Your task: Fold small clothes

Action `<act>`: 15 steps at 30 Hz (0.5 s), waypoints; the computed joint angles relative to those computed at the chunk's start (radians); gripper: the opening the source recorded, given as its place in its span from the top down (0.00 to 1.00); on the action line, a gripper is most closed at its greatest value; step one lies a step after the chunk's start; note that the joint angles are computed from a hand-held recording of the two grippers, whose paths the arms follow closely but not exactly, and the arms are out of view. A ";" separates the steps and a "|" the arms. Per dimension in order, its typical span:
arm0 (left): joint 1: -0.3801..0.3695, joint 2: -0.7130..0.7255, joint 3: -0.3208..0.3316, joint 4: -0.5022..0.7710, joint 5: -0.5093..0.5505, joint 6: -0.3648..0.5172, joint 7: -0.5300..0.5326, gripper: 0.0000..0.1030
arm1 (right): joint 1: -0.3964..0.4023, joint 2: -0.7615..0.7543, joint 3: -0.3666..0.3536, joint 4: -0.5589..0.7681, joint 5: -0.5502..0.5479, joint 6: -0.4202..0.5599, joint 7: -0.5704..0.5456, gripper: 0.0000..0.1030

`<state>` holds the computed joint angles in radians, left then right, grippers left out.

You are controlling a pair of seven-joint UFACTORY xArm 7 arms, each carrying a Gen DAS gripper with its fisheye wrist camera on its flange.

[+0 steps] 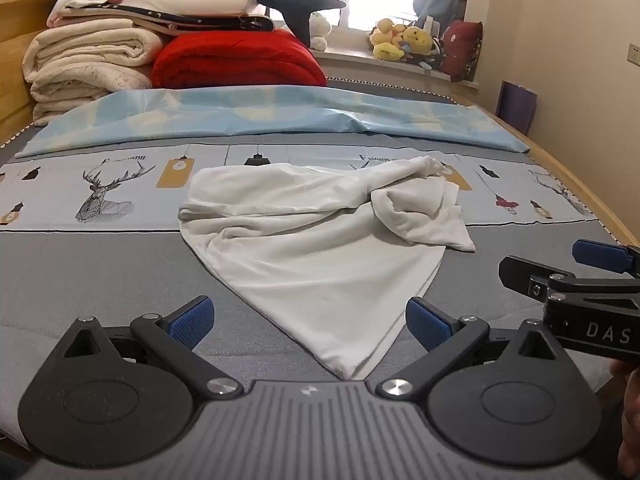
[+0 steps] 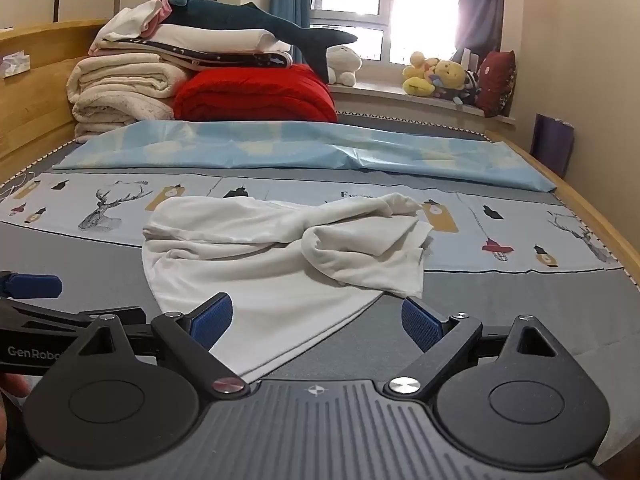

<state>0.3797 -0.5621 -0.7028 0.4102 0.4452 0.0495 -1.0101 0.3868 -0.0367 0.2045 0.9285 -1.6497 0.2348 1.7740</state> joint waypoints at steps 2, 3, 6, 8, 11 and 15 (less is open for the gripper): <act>-0.001 0.001 0.001 0.000 0.001 0.000 0.000 0.01 | 0.000 -0.002 0.000 -0.001 -0.009 0.000 0.004 0.11; -0.002 0.001 0.002 0.000 0.001 0.001 0.000 0.01 | 0.000 -0.002 -0.001 -0.001 -0.013 0.000 0.005 0.11; -0.003 0.000 0.004 -0.001 0.002 0.000 0.001 0.01 | -0.003 0.006 -0.003 0.008 -0.025 -0.003 0.015 0.11; -0.001 0.001 0.002 -0.001 0.003 -0.002 0.000 0.01 | 0.000 0.005 -0.001 0.005 -0.024 0.001 0.017 0.11; -0.001 0.001 0.003 -0.001 0.002 -0.001 0.000 0.01 | 0.000 0.006 -0.003 0.007 -0.022 0.000 0.013 0.11; -0.004 0.001 0.007 -0.002 0.002 0.000 0.001 0.01 | 0.005 0.003 0.000 0.003 -0.021 0.006 0.021 0.11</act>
